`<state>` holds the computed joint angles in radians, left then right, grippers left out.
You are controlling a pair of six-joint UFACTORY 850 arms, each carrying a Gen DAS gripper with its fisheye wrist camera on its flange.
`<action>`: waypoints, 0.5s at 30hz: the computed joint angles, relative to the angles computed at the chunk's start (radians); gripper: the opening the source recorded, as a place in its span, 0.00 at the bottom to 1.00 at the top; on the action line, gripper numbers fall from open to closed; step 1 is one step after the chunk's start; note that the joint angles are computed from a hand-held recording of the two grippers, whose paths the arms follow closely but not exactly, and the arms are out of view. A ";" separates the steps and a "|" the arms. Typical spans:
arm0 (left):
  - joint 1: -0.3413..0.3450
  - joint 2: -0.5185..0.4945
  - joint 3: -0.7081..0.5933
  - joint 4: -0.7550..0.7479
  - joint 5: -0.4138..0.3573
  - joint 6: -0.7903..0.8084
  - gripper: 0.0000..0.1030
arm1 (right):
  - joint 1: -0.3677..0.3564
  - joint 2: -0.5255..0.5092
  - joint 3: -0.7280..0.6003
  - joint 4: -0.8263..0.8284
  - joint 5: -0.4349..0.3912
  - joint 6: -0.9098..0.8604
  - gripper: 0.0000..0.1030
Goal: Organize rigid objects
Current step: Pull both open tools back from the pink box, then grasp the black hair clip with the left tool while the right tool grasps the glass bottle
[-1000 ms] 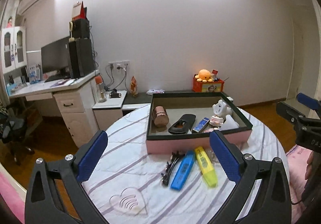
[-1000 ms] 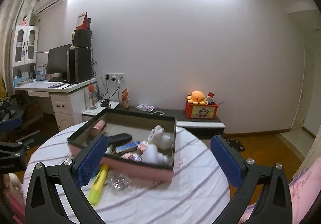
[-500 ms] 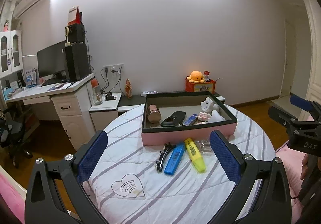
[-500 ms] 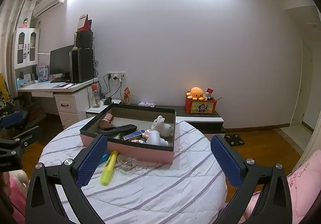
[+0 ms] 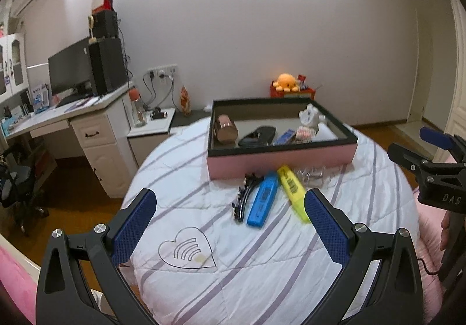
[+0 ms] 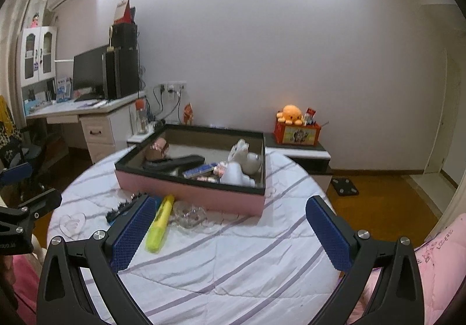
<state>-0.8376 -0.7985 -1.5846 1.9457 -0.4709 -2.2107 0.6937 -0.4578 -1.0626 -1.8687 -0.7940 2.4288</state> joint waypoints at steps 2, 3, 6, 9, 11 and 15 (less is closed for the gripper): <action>0.007 -0.024 -0.026 -0.035 0.028 0.042 1.00 | -0.009 -0.012 -0.008 0.002 0.023 0.000 1.00; 0.012 -0.039 -0.044 -0.058 0.047 0.068 1.00 | -0.015 -0.019 -0.013 0.004 0.034 -0.002 1.00; 0.023 -0.074 -0.084 -0.084 0.097 0.102 0.98 | -0.033 -0.040 -0.028 0.010 0.066 -0.008 1.00; 0.032 -0.113 -0.134 -0.149 0.148 0.188 0.86 | -0.050 -0.063 -0.047 0.016 0.102 -0.016 1.00; 0.036 -0.144 -0.178 -0.268 0.155 0.319 0.80 | -0.064 -0.080 -0.062 0.021 0.130 -0.026 1.00; 0.061 -0.180 -0.235 -0.453 0.184 0.475 0.68 | -0.083 -0.107 -0.087 0.026 0.169 -0.047 1.00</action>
